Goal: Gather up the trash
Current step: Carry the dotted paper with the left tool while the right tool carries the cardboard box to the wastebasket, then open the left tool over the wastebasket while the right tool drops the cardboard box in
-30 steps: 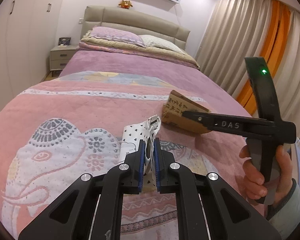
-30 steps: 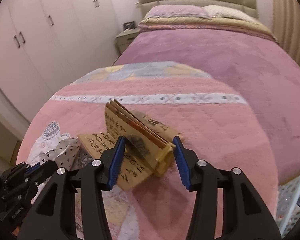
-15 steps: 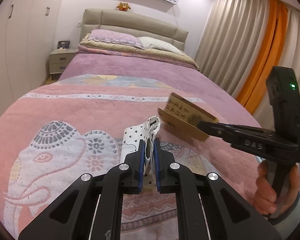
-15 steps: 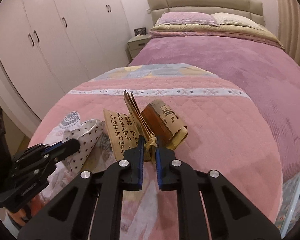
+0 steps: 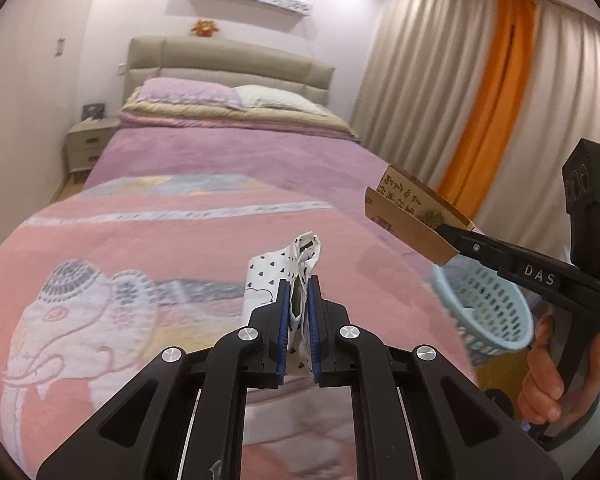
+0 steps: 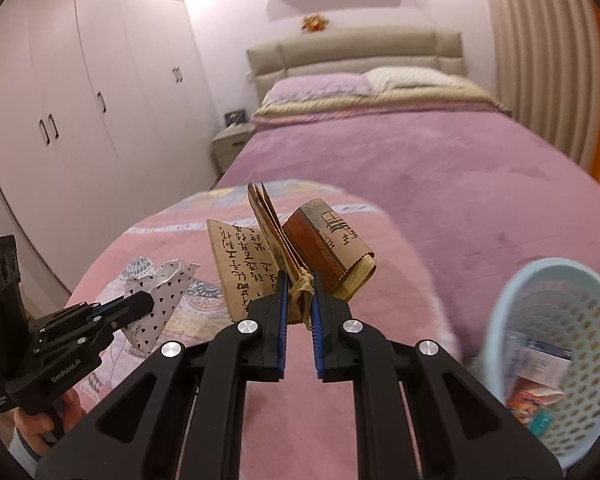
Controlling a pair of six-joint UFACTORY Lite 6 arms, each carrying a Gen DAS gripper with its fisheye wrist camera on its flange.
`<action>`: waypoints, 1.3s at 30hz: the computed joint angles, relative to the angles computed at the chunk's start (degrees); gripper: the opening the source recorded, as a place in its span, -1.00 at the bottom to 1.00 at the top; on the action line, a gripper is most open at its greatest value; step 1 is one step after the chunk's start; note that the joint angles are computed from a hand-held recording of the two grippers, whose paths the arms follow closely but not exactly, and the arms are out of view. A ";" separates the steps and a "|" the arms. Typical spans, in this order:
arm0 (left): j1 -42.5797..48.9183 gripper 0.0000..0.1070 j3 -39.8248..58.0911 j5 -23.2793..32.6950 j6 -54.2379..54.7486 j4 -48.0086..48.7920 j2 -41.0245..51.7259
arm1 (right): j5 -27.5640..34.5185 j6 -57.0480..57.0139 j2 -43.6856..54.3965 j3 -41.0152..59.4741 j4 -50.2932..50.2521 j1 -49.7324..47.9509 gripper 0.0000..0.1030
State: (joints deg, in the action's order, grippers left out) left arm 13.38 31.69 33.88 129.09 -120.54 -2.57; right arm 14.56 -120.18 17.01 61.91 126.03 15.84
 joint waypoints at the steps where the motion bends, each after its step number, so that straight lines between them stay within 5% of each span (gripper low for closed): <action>1: -2.06 -0.87 -0.42 -1.02 -0.10 -0.72 -1.68 | 0.21 -2.67 -2.94 -2.87 2.64 -0.83 -0.83; 9: -16.34 -0.87 1.12 -4.15 -5.84 -1.85 -5.99 | 0.91 -5.94 -20.03 -17.31 5.55 -10.47 -0.83; 14: -27.34 -0.87 8.01 -7.92 -3.19 -7.73 0.05 | 4.07 4.60 -23.50 -20.93 -4.73 -20.81 -0.83; 24: -41.98 -0.87 31.23 -13.51 -9.54 -4.44 22.55 | 8.35 17.05 -16.20 -16.90 -18.84 -37.79 -0.83; 31: -45.86 -0.86 47.95 -17.34 -24.41 9.56 37.62 | 7.45 23.98 -4.87 -10.12 -26.14 -43.95 -0.83; 33: -46.05 -0.65 51.18 -17.11 -29.78 14.46 40.52 | 8.98 28.79 -0.58 -7.28 -30.98 -45.38 -0.73; 35: -46.00 0.14 52.42 -17.54 -30.10 13.55 41.64 | 11.53 30.29 2.73 -5.19 -33.24 -47.80 -0.46; 36: -45.84 0.32 51.74 -17.02 -28.07 10.41 41.49 | 11.63 30.49 3.32 -4.98 -32.98 -48.44 -0.12; 37: -44.94 0.42 51.29 -14.60 -28.22 9.66 41.62 | 11.47 28.50 3.85 -5.14 -30.77 -48.51 0.17; 39: -43.86 0.42 50.88 -11.87 -31.22 11.95 41.82 | 11.25 24.70 3.18 -6.28 -27.57 -48.87 0.19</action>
